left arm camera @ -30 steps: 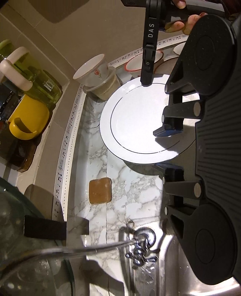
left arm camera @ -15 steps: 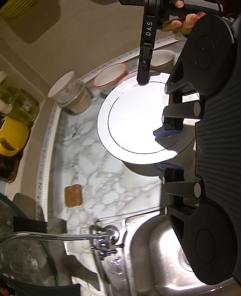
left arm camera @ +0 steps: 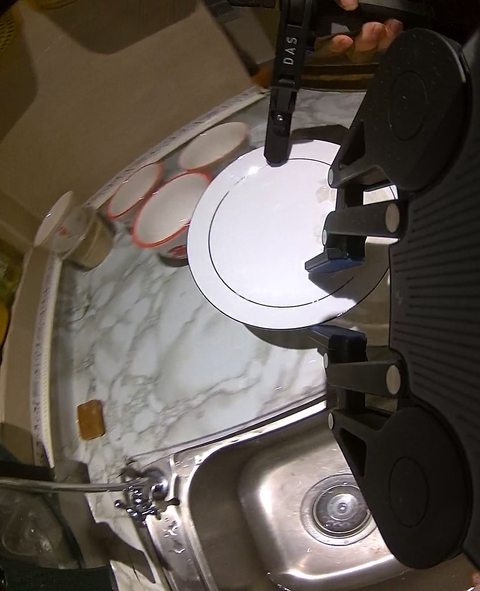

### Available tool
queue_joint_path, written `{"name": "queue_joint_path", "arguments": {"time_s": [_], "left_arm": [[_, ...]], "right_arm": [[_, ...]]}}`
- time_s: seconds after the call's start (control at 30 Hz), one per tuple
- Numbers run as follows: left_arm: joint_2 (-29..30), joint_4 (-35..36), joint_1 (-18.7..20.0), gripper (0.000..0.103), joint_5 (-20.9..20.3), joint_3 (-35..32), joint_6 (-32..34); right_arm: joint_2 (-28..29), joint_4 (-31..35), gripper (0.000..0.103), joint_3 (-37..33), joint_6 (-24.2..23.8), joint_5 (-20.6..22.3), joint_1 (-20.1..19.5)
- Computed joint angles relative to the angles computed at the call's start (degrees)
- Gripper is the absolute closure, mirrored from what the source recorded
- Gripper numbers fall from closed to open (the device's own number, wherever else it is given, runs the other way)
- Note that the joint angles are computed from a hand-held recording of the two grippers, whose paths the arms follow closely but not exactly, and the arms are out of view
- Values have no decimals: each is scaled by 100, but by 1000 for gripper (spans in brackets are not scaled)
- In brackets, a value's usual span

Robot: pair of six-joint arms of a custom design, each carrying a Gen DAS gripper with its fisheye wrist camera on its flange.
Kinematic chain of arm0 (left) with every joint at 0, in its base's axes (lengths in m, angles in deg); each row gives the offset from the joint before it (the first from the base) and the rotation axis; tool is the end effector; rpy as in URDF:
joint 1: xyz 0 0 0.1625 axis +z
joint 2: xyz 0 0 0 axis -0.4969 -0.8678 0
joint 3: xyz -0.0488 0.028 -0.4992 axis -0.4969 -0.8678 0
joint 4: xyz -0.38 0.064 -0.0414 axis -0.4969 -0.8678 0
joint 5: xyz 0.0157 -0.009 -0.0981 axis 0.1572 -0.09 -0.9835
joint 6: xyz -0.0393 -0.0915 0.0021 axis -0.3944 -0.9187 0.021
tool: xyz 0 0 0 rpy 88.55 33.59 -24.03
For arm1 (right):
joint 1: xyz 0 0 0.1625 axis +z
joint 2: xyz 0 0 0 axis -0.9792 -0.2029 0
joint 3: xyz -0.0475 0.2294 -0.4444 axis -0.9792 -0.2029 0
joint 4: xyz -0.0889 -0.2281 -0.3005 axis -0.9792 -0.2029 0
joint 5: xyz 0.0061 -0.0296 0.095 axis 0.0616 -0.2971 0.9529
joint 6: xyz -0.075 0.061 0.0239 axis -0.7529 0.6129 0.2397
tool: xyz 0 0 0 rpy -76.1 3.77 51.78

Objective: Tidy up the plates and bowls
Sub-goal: 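Lower the small white plate with both tools onto the floral plate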

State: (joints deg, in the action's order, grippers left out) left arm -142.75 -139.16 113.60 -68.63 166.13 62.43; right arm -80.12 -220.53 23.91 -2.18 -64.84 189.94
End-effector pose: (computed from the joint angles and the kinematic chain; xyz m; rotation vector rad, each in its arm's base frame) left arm 0.0827 -0.7076 0.3459 0.5581 2.7845 -0.3410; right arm 0.3552 -0.6563 -0.0603 0.0700 -2.7215 0.7548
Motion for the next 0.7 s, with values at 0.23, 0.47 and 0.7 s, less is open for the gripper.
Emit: {"name": "queue_joint_path", "arguments": {"time_s": [0.23,0.47,0.7], "left_arm": [[-178,47,-53,74,184,397,251],[-237,114,-92,74,430,626,386],[-143,257,-111,74,650,602,341]], "right_arm": [[-67,-382,95,571,359,-115,61],[-53,-441,95,797,468,-342,156],[-21,-506,95,889,533,-310,138]]}}
